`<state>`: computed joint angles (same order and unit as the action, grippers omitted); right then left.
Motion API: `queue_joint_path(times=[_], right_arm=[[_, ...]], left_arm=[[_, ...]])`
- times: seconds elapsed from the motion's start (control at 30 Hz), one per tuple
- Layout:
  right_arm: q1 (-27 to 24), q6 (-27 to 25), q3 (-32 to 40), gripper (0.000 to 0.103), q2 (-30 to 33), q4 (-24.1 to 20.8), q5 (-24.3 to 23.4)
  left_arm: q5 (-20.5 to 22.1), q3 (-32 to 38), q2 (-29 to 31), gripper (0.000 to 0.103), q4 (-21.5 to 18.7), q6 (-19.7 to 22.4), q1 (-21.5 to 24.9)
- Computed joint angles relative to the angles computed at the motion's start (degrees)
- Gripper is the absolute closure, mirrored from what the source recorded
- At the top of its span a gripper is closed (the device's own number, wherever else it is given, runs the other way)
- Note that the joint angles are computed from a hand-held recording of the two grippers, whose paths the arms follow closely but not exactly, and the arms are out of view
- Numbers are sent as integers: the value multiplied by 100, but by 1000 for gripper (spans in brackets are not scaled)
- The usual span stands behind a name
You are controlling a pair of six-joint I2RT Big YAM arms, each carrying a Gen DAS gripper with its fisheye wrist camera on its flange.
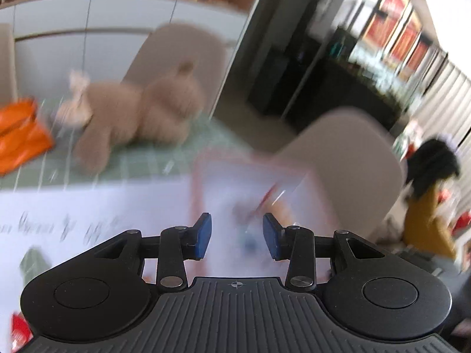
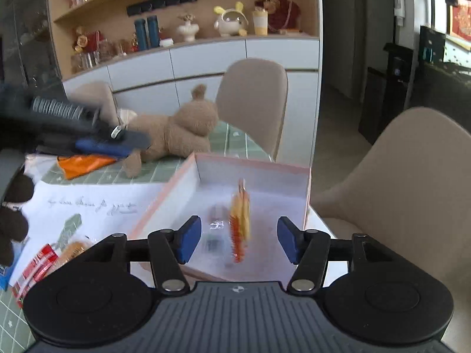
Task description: Organize snacks
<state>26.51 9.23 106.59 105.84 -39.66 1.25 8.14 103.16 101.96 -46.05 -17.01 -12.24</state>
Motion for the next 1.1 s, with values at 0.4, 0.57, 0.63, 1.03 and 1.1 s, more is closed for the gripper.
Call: queue_joint_path(times=[0.4, 0.57, 0.63, 1.03, 1.1], right_arm=[[579, -518, -1745, 38, -640, 89, -1048], [818, -631, -1776, 38, -679, -33, -1219], [921, -823, -1918, 38, -750, 49, -1005], [869, -120, -2342, 28, -938, 248, -565], [939, -159, -2456, 26, -992, 367, -394]], left_arm=[[-536, -2364, -1233, 63, 84, 1141, -209], [-369, -3077, -1859, 62, 106, 953, -251], [-304, -3170, -1959, 62, 38, 902, -221], [-1211, -1765, -992, 62, 139, 600, -62], [-1384, -1246, -517, 63, -138, 529, -36]])
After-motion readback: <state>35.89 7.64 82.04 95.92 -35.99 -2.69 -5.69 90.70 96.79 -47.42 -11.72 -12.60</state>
